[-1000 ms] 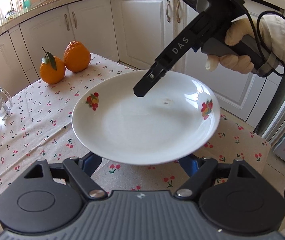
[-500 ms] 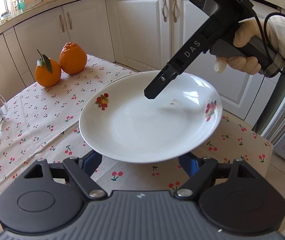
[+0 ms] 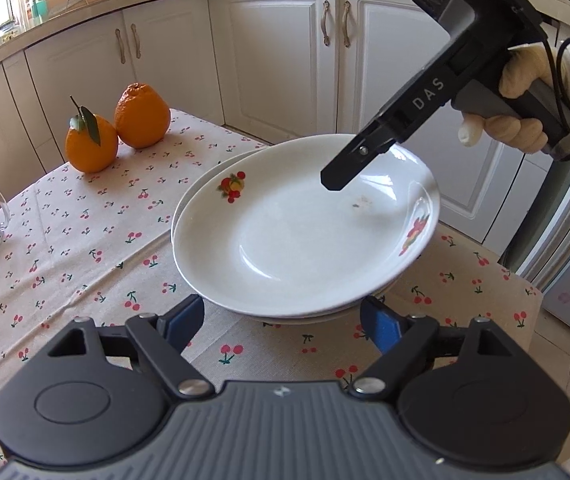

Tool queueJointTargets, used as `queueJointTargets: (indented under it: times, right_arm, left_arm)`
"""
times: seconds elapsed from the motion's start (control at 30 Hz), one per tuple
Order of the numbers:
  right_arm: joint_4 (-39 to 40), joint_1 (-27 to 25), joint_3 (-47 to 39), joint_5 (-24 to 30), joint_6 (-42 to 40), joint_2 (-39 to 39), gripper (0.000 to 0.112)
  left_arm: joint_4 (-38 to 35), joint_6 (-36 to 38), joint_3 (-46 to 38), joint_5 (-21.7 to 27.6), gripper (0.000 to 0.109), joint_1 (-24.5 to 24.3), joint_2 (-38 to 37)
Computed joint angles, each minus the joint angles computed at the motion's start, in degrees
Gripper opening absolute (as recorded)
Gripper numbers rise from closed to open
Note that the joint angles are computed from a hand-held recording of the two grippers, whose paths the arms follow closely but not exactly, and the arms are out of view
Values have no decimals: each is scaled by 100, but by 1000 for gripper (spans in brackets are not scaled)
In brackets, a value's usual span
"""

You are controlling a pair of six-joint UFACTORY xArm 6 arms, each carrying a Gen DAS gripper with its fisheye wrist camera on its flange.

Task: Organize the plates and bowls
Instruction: 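Open the right gripper and withdraw it from the plate stack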

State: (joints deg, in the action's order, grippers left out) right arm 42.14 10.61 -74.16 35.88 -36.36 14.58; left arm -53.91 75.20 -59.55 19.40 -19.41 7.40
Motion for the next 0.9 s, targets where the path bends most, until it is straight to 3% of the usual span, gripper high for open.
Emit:
queueJointTargets:
  times: [0.27,0.53,0.9]
  right_arm:
    - [-261,56,221,-171,206,-212,67]
    - [-1256,243,428,-360,1064,-412,72]
    - [-1762,300,683,-440,1616,-636,75]
  left_arm:
    - [5,-16,-28,51,87,-3,31]
    - [-18,30,-30,24,87,-14,53]
    - [-48,123,45,-103,87,-75,2]
